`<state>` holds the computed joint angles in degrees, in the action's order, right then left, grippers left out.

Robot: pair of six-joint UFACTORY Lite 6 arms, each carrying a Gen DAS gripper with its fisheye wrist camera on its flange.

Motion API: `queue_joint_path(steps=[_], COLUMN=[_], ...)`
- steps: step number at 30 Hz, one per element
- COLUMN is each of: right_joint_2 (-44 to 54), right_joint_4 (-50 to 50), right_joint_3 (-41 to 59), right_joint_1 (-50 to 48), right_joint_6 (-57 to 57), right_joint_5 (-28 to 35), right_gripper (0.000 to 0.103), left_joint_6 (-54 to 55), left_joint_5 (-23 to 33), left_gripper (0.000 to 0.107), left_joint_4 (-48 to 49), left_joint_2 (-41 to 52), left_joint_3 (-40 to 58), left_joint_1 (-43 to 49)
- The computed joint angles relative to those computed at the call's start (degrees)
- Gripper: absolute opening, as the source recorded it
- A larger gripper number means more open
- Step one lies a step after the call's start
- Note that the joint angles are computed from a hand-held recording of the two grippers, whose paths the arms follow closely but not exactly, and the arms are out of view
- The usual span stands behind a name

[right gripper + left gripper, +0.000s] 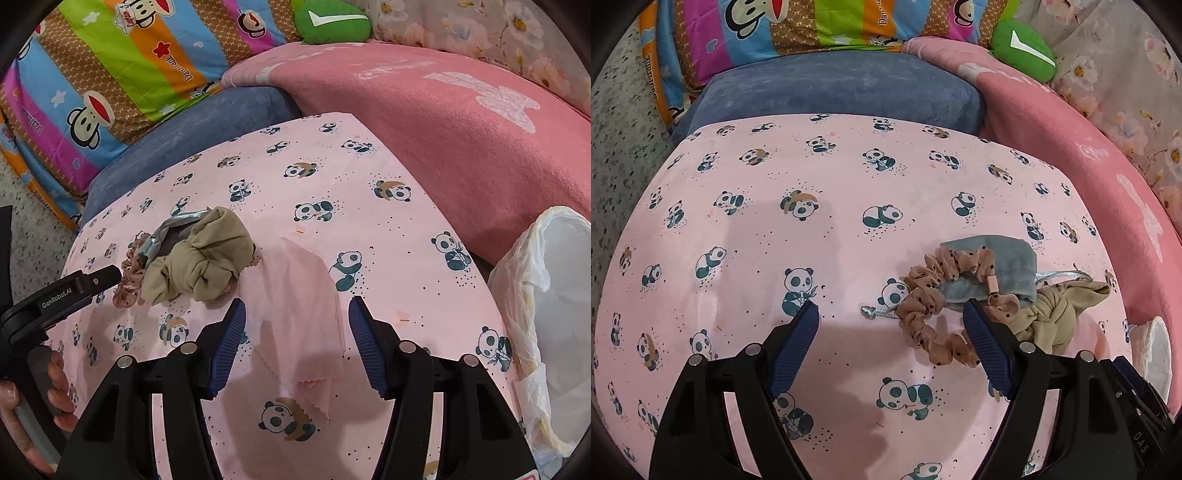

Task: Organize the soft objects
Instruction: 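Grasp the beige scrunchie with the left tool while the right tool grasps the sheer pink cloth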

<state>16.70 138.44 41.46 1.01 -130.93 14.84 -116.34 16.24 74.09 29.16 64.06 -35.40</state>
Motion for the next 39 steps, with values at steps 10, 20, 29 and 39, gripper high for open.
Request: queue_joint_path(steps=[10,20,29,39], right_joint_2=[5.6,8.0,6.4,3.9], right_joint_4=[5.2,12.4,28.7,10.2], right_joint_3=[3.5,4.5,2.6,-0.6], right_joint_1=[1.2,2.1,4.7,2.2], right_joint_6=[-4.3,-11.3,-27.3,-11.7], right_joint_5=[0.4,1.4,0.5,1.0], right_gripper=[0.059,0.059,0.045,0.006], left_joint_6=[-3.4,-6.9,-9.7,-17.5], left_joint_5=[-2.4,-2.5,-5.0,-4.7], left_gripper=[0.072,0.065,0.023,0.011], left_joint_4=[4.9,8.9,12.6,18.2], left_joint_2=[2.9,4.2,3.7,-2.1], left_joint_3=[1.3,2.2,1.6,-4.0], left_joint_1=[1.1,0.8,0.7,-2.3])
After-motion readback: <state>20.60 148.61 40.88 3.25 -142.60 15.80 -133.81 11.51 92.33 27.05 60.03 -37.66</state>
